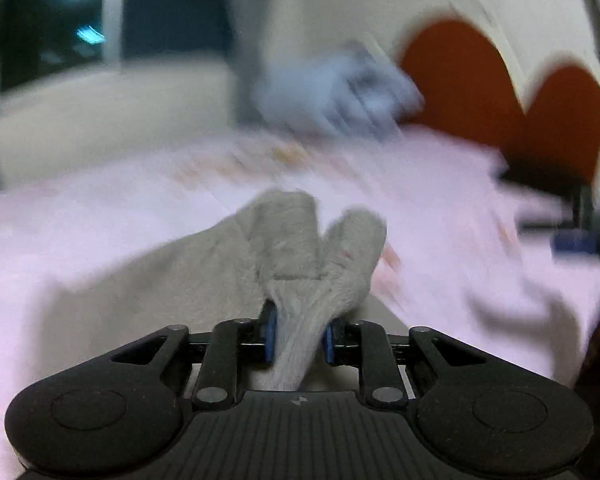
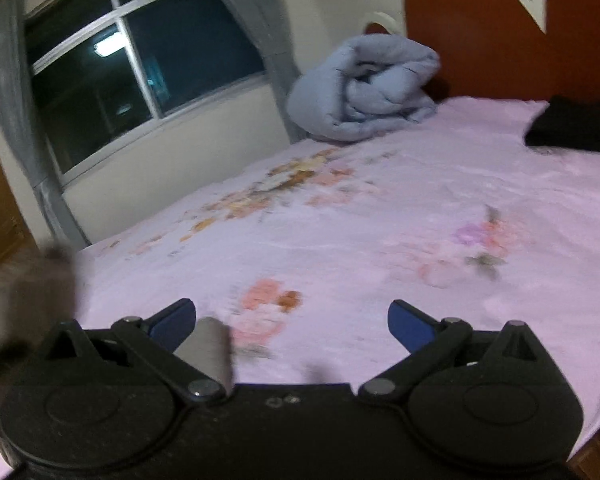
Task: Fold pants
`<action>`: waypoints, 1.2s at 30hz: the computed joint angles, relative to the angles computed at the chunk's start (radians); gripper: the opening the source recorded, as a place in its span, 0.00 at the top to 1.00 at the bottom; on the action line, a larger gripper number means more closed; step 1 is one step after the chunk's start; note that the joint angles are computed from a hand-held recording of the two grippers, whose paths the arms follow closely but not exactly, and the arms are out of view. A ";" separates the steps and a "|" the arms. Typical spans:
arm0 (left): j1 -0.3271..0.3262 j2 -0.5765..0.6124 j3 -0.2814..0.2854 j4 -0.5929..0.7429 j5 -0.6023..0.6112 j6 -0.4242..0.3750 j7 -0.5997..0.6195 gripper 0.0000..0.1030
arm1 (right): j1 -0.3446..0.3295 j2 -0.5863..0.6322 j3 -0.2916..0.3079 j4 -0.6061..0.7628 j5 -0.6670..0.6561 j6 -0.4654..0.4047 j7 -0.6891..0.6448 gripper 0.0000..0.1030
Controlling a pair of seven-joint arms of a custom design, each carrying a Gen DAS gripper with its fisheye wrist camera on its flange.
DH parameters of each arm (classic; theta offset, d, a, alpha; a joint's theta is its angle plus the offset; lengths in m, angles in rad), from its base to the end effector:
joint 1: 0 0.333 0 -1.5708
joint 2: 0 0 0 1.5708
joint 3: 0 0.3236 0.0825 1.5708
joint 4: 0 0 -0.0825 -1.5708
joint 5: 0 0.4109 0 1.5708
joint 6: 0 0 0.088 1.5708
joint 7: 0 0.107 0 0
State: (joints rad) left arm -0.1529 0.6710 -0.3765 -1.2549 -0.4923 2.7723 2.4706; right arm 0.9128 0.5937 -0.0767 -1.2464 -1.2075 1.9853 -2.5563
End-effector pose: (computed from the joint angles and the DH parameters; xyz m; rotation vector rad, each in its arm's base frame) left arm 0.7539 -0.3054 0.4795 -0.8620 2.3195 -1.2475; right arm 0.5550 0.5514 0.4744 -0.7470 1.9610 -0.9574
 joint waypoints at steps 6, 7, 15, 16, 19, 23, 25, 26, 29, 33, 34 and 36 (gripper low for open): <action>0.092 -0.093 -0.103 -0.177 0.006 0.071 -0.061 0.29 | -0.025 -0.113 0.031 -0.194 -0.029 0.028 0.205 0.06; 0.157 -0.114 -0.172 -0.209 -0.096 0.096 0.002 0.12 | -0.037 -0.117 0.040 -0.202 -0.031 0.040 0.212 0.06; 0.204 -0.174 -0.042 -0.203 -0.281 0.076 -0.127 0.08 | -0.101 -0.018 0.042 -0.059 -0.100 0.305 0.127 0.06; 0.199 -0.179 -0.012 -0.206 -0.272 0.079 -0.181 0.08 | -0.109 0.016 0.034 -0.013 -0.098 0.368 0.116 0.06; 0.247 -0.204 -0.001 -0.247 -0.317 0.081 -0.233 0.08 | -0.141 0.105 0.015 0.105 -0.071 0.556 0.151 0.08; 0.303 -0.187 -0.002 -0.257 -0.378 0.093 -0.231 0.07 | -0.178 0.212 0.032 0.242 0.066 0.668 0.134 0.17; 0.320 -0.199 0.016 -0.275 -0.433 0.083 -0.232 0.06 | -0.179 0.248 0.007 0.269 0.097 0.739 0.228 0.23; 0.329 -0.179 0.006 -0.263 -0.434 0.092 -0.245 0.06 | -0.185 0.271 0.018 0.297 0.147 0.727 0.220 0.25; 0.330 -0.126 0.010 -0.223 -0.422 0.105 -0.305 0.04 | -0.170 0.325 -0.017 0.368 0.205 0.730 0.258 0.26; 0.327 -0.074 0.011 -0.189 -0.405 0.094 -0.349 0.03 | -0.177 0.408 0.005 0.507 0.358 0.634 0.179 0.30; 0.344 -0.071 -0.012 -0.201 -0.401 0.110 -0.343 0.03 | -0.170 0.413 -0.014 0.516 0.369 0.636 0.199 0.29; 0.334 -0.085 0.008 -0.223 -0.442 0.112 -0.315 0.03 | -0.146 0.410 -0.079 0.499 0.358 0.694 0.294 0.43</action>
